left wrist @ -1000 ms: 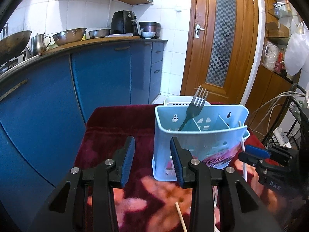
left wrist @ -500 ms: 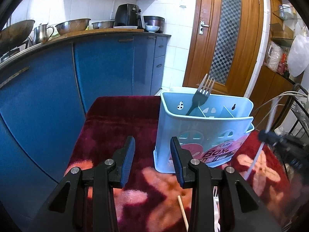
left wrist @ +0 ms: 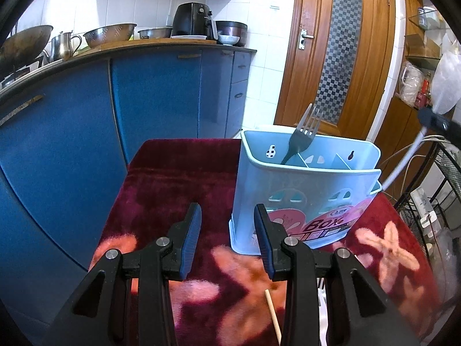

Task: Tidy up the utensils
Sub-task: 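Lower the white chopstick into the box and open right tool, then bring both tools back down to the utensils on the blanket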

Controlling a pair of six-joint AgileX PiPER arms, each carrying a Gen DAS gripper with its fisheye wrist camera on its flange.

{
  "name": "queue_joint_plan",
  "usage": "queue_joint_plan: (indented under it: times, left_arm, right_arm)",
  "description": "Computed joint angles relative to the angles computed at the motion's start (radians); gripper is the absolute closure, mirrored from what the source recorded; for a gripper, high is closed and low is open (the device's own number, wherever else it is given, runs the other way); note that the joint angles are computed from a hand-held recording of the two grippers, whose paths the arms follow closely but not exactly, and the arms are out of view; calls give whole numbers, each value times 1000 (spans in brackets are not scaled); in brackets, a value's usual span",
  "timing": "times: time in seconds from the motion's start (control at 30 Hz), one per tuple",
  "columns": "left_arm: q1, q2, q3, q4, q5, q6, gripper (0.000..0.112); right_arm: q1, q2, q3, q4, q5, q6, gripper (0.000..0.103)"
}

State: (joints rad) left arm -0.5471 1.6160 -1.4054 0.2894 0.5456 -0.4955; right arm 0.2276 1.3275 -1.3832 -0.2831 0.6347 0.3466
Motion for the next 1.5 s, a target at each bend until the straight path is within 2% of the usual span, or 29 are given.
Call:
queue_joint_plan:
  times: [0.13, 0.37, 0.57, 0.6, 0.63, 0.7, 0.77, 0.83, 1.07, 1.3, 1.5]
  left_arm:
    - [-3, 4, 3, -1, -3, 1, 74]
    - [4, 4, 17, -17, -12, 3, 74]
    - [16, 6, 31, -42, -24, 19, 74]
    - [18, 9, 30, -49, -24, 24, 74]
    - [20, 10, 30, -54, -23, 28, 74]
    - [21, 11, 31, -55, -23, 26, 74]
    - [22, 12, 32, -57, -23, 26, 74]
    - [21, 12, 33, -60, -23, 28, 74]
    - [9, 6, 39, -58, -20, 23, 74]
    - [3, -15, 59, -65, -15, 20, 74]
    - [-8, -46, 91, -56, -12, 0, 74]
  right_arm:
    - [-19, 80, -70, 31, 19, -20, 97]
    - [-42, 199, -105, 79, 47, -57, 97]
    - [-53, 234, -96, 83, 36, -34, 96]
    - [-60, 235, -97, 94, 35, -35, 93]
    - [-67, 233, -94, 107, 30, -38, 86]
    - [-91, 220, -81, 181, 7, -88, 81]
    - [-87, 203, -68, 169, -9, -75, 74]
    - [-75, 179, -49, 122, -35, -38, 56]
    - [-64, 113, -25, 81, -53, 13, 53]
    - [-89, 13, 54, 182, -51, -32, 51]
    - [-82, -60, 110, 209, -8, -33, 51]
